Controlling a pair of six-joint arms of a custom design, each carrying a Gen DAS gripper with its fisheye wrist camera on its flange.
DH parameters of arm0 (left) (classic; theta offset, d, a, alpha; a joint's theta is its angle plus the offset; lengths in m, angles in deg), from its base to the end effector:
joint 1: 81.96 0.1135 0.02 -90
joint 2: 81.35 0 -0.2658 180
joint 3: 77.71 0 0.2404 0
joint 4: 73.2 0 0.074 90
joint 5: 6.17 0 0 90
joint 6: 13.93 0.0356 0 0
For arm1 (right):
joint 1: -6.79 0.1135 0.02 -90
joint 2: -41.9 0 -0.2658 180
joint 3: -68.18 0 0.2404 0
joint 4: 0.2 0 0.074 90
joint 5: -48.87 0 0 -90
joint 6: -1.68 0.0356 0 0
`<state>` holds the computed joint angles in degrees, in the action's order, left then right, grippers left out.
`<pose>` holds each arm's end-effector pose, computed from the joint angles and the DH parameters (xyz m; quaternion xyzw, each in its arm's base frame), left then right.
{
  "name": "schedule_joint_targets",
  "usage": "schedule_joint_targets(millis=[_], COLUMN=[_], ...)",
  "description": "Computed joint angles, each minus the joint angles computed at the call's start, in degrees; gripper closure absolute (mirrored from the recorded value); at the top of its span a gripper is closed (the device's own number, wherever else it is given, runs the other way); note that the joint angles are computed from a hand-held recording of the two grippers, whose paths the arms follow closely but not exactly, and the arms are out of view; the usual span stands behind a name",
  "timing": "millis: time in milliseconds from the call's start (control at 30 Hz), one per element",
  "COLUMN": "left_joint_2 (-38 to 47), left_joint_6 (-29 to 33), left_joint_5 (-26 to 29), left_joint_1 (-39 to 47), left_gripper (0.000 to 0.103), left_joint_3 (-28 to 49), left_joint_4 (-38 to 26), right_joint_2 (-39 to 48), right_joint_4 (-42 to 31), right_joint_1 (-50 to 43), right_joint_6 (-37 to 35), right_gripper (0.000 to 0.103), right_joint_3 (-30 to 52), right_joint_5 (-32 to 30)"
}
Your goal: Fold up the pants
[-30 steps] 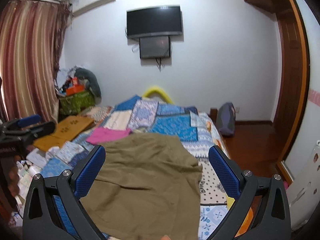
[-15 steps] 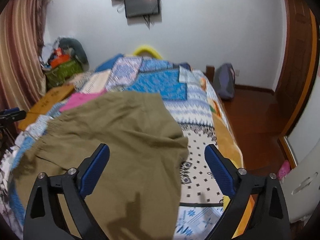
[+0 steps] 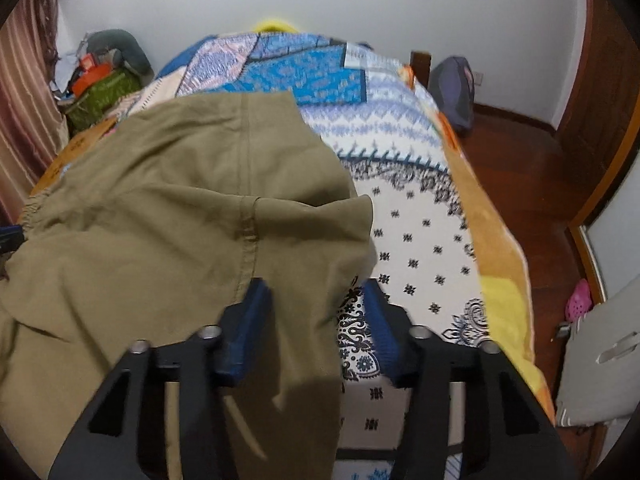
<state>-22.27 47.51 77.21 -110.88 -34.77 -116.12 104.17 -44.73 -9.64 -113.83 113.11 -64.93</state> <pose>0.1513 -0.0789 0.1809 -0.0124 0.9622 -0.0792 0.2602 0.1729 -0.0360 0.1831 -0.1251 0.9422 0.1017 0.2936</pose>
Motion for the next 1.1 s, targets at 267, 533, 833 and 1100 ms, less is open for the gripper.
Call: schedule_joint_targets(millis=[267,533,833,1100], left_joint_2=[2.90,4.57,3.78,4.20], left_joint_6=[1.74,4.27,6.97,7.16], left_joint_5=[-3.62,-4.63,-0.78,-3.33], left_joint_1=[-2.12,-0.72,3.36,3.16], left_gripper=[0.051,0.050,0.042,0.040], left_joint_3=[1.62,2.40,2.49,8.38], left_joint_4=[-0.49,-1.26,-1.59,-4.13], right_joint_2=[0.16,-0.10,0.89,0.27], right_joint_4=[1.09,1.15,-3.90,-11.73], right_joint_1=[2.42,1.45,-0.42,-5.02], right_joint_6=[-1.13,-3.14,-3.22,-6.10], right_gripper=[0.091,0.093,0.093,0.072], right_joint_3=[-0.44,-0.63,2.15,9.72], right_joint_5=[0.48,1.96,1.04,-7.91])
